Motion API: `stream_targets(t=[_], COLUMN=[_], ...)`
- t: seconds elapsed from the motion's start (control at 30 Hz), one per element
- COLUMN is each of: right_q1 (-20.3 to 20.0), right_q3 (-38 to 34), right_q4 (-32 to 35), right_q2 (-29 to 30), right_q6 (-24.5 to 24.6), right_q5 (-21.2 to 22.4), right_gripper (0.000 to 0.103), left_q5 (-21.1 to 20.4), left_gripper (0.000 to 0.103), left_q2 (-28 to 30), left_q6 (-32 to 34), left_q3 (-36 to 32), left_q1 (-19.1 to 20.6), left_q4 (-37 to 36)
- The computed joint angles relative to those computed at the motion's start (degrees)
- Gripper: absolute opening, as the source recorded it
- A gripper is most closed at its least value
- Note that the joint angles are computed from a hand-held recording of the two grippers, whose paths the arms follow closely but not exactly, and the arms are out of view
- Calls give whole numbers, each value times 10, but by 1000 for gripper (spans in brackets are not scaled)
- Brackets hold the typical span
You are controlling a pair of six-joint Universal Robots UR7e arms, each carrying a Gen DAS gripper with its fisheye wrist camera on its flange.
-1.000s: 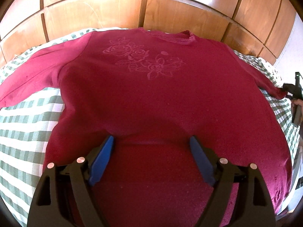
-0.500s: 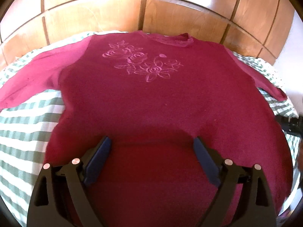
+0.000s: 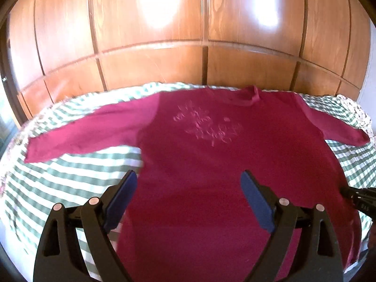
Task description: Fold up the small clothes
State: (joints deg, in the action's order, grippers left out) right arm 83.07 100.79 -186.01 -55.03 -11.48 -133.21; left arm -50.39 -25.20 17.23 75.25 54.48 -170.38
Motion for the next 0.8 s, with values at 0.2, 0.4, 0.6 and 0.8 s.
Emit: stream_targets(t=[0.2,0.4,0.6,0.8], right_q1=[7,28,42,41], right_q3=[16,28,34,46], right_q4=[-13,-61,-79,-76], right_q2=[-13,-18,-14,-10], right_q6=[29,28,19,31], right_q5=[-21,-45,-37,-25], right_gripper=[56,64,64,64], left_q5=[7,-27,-48,-60], left_gripper=[92,93,93,93], left_q2=[-10,-14,-8,3], left_q6=[23,51,81,107], left_q3=[15,28,30,26], left_q1=[-6,-15,-24,-33], left_q4=[-24,-38,-41,-42])
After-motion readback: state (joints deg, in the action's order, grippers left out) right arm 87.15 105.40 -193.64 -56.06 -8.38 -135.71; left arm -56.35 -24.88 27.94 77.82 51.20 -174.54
